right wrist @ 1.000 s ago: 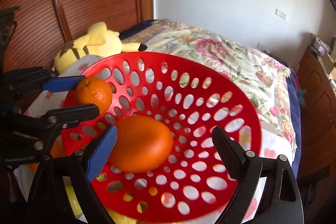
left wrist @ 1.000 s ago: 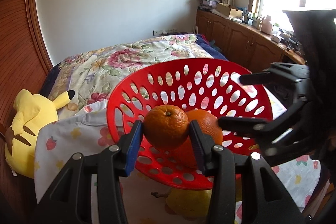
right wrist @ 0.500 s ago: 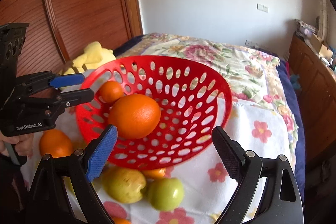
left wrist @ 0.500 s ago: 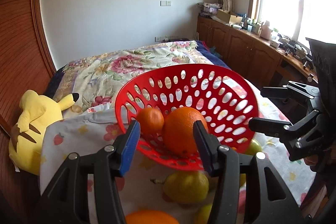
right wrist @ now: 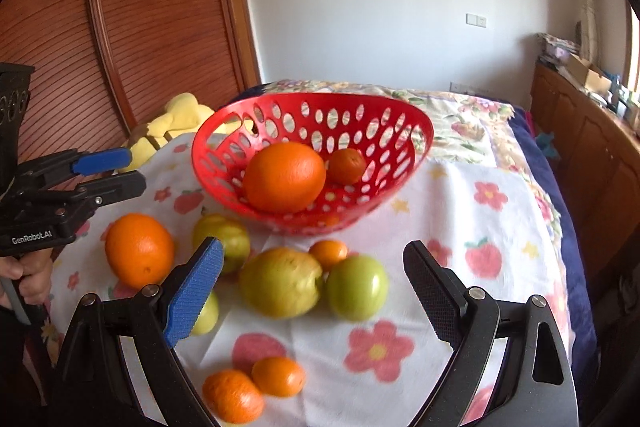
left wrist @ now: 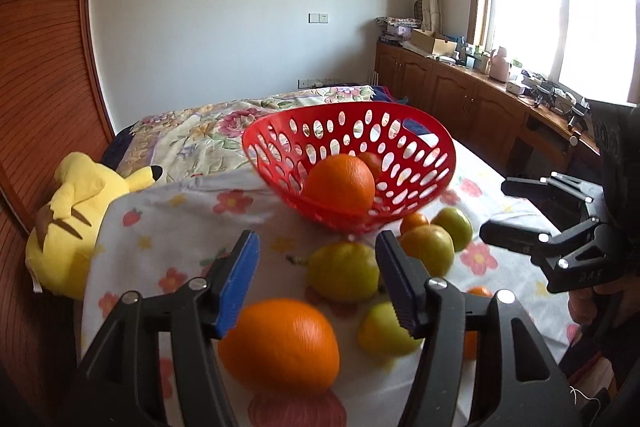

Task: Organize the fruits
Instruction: 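Withdraw both tools from the basket toward the remaining fruit, then grasp a tangerine with the right tool while the left tool grasps a large orange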

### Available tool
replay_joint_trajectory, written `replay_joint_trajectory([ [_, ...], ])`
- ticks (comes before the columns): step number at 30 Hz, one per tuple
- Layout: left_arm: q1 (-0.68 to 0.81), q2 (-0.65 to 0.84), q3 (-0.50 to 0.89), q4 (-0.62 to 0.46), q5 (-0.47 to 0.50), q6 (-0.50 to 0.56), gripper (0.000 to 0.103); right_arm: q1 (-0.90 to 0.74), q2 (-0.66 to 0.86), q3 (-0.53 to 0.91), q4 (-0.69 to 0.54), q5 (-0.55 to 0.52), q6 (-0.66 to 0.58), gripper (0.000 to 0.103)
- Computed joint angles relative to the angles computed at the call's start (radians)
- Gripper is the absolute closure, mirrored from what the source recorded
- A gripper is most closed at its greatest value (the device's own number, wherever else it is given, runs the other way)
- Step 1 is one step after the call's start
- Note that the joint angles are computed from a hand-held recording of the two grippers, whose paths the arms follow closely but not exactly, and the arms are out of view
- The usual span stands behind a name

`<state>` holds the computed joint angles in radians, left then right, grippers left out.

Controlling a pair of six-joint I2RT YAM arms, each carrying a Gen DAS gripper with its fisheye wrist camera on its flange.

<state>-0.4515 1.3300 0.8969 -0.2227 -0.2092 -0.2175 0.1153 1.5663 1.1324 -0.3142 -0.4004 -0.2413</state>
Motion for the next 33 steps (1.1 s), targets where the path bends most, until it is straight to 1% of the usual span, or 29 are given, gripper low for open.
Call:
replay_joint_trajectory([
  [9,-0.077,-0.103,-0.122,0.011,-0.070,-0.047,0.040,0.016,-0.118,-0.228,0.098,-0.001,0.033,0.015],
  [13,-0.101,-0.142,-0.169,0.014,-0.089,-0.077,0.039,0.015,-0.159,-0.294,0.109,-0.014,0.038,0.020],
  [14,-0.105,-0.151,-0.181,0.017,-0.091,-0.084,0.039,0.017,-0.168,-0.309,0.110,-0.014,0.035,0.023],
  [15,-0.110,-0.160,-0.196,0.021,-0.095,-0.094,0.039,0.018,-0.175,-0.323,0.112,-0.018,0.030,0.028],
  [17,-0.116,-0.172,-0.216,0.024,-0.104,-0.108,0.039,0.021,-0.180,-0.342,0.111,-0.030,0.022,0.034],
  [25,-0.136,-0.206,-0.284,0.028,-0.118,-0.156,0.039,0.028,-0.218,-0.416,0.135,-0.035,0.033,0.035],
  [33,-0.127,-0.215,-0.315,0.043,-0.108,-0.175,0.039,0.053,-0.215,-0.461,0.168,0.001,0.034,0.039],
])
